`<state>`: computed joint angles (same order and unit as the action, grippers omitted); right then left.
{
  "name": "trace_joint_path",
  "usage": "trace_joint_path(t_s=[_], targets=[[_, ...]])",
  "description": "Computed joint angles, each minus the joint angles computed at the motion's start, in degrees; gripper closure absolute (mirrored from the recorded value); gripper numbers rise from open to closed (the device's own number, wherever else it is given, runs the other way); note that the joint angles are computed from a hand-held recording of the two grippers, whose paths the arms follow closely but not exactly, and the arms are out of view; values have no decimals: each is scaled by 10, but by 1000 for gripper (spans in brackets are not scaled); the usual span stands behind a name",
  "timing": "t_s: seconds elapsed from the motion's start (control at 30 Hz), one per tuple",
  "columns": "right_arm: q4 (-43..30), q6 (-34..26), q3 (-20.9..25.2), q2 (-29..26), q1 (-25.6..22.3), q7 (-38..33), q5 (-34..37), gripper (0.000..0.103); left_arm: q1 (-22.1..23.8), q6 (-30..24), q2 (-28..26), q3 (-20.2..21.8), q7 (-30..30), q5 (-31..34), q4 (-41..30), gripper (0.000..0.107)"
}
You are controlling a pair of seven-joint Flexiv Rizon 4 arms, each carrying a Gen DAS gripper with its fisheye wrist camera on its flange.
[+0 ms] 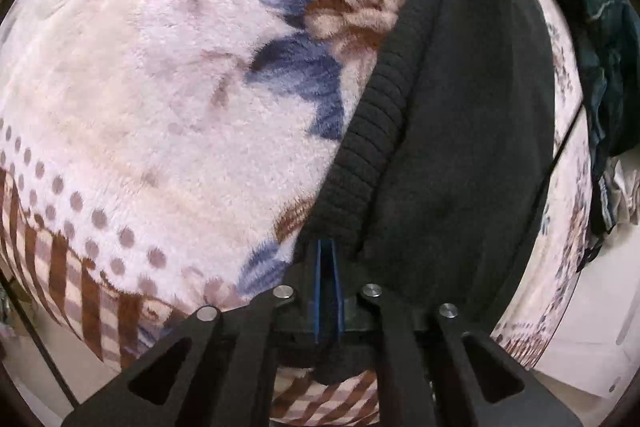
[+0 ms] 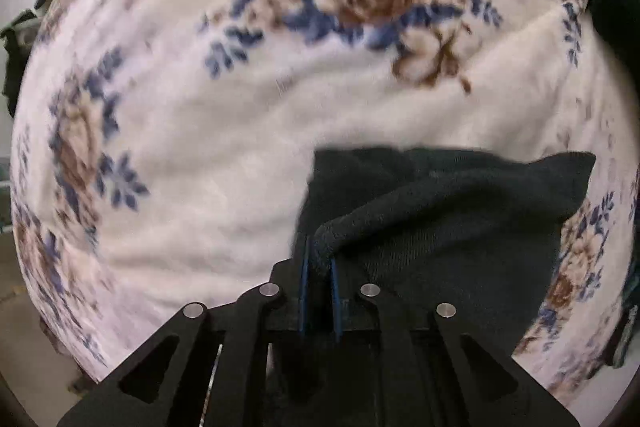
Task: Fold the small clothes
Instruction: 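Lay the folded hem over the sweater and press it flat with both grippers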
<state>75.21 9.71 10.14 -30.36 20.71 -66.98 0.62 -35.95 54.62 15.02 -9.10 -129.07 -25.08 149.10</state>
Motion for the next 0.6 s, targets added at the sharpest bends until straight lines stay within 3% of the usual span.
trace_joint_path(t_s=[0.03, 0.07, 0.1, 0.13, 0.17, 0.23, 0.33, 0.43, 0.5, 0.6], targets=[[9, 4, 4, 10, -6, -7, 8, 75, -1, -2, -1, 0, 4, -2, -3, 86], [26, 9, 10, 27, -14, -17, 21, 62, -2, -1, -3, -1, 5, -3, -7, 68], [45, 13, 14, 46, -20, -28, 31, 39, -1, -6, -2, -4, 3, 4, -13, 38], [73, 17, 21, 76, -30, -42, 46, 32, 6, -19, 1, -10, -9, 26, -23, 25], [96, 18, 25, 101, -37, -53, 58, 32, 8, -24, 9, -12, -16, 37, -24, 18], [159, 17, 33, 168, -51, -84, 85, 32, -9, 15, 14, -16, -18, 22, -12, 18], [255, 15, 37, 264, -56, -116, 100, 32, -5, -25, -20, -29, -30, 52, -34, 18], [356, 15, 39, 351, -51, -130, 95, 32, 0, -22, -75, -39, -26, 76, -48, 18], [401, 11, 36, 385, -46, -124, 97, 32, -5, 13, -98, -38, -14, 67, -42, 4], [460, 1, 25, 422, -46, -113, 112, 32, 2, 6, -123, -37, -24, 79, -56, 4]])
